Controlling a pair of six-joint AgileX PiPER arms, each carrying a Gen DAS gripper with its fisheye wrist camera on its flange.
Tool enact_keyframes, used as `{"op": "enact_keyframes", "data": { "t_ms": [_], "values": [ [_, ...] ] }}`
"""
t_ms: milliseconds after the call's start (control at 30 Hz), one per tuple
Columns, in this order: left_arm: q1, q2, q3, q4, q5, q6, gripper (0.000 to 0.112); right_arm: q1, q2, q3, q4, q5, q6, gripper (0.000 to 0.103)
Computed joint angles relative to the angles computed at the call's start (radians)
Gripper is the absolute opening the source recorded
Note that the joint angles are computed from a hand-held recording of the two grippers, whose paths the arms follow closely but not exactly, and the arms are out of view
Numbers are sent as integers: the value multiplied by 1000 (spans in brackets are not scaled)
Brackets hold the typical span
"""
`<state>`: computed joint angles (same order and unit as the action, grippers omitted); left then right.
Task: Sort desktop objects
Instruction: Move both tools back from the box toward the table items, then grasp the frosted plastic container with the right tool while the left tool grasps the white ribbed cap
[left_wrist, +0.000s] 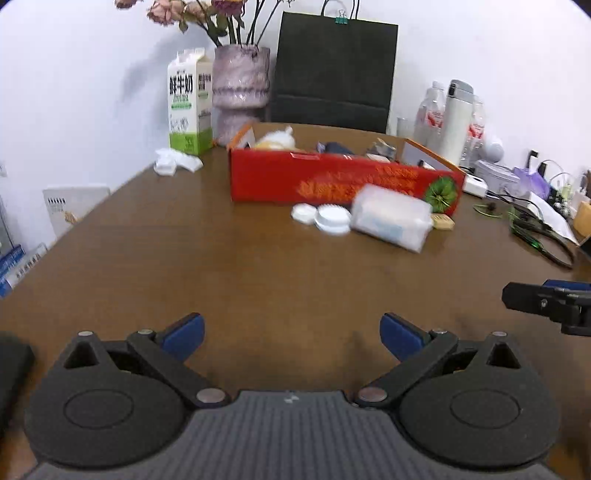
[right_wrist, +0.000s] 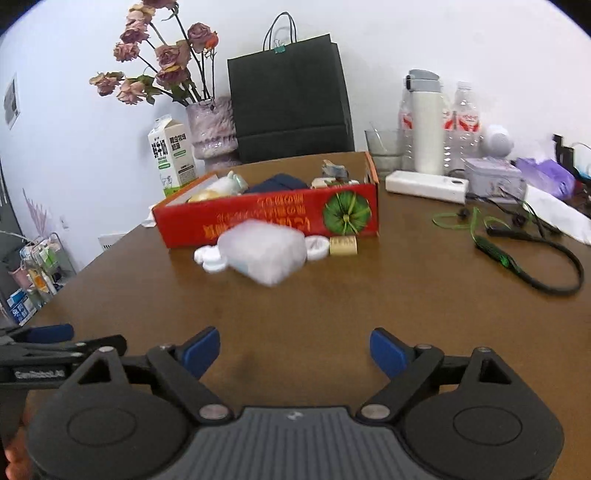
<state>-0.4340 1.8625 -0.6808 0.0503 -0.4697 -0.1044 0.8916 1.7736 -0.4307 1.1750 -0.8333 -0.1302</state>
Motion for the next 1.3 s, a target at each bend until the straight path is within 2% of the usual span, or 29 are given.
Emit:
{"op": "enact_keyframes", "data": {
  "t_ms": [100,200,267,333,433,500,600,667,733,833,900,1000,1067,1133,1200,1267,1300],
  "values": [
    [-18,0,54,-15,-57,15,103,91,23,10,83,-30,9,89],
    [-58,-18,109,-111,-130,113,103,161,54,-9,195,-48,-56,90],
    [-84,-16,130,-151,-171,175,103,184,77,-8,213,-62,-62,90],
    [-111,-6,134,-210,-191,239,103,185,85,8,182,-63,1,90],
    [-120,2,113,-226,-158,257,103,187,86,27,153,-83,58,90],
    [-112,2,109,-184,-138,237,103,185,80,56,105,-93,126,90],
    [-92,3,96,-104,-113,188,103,129,55,88,0,-55,207,90],
    [-82,8,71,-54,-92,171,103,80,35,77,-32,-14,154,90],
    [-57,14,16,59,-39,116,103,42,43,47,-42,-21,38,90],
    [-32,48,-67,129,-25,107,103,-54,69,-20,-103,-25,-172,90],
    [-24,83,-122,97,-29,157,103,-171,78,-58,-279,13,-219,90],
    [-4,136,-224,60,36,176,103,-368,113,-170,-572,138,-221,90],
    [27,165,-296,149,110,49,103,-492,162,-289,-755,278,-201,90],
    [52,194,-355,291,171,-151,103,-566,217,-384,-926,353,-127,90],
    [64,216,-400,445,216,-317,103,-602,275,-493,-952,436,-126,90],
    [59,236,-434,478,233,-327,103,-619,321,-569,-975,484,-141,89],
    [52,249,-452,452,240,-291,103,-620,335,-585,-990,490,-143,83]
  ]
}}
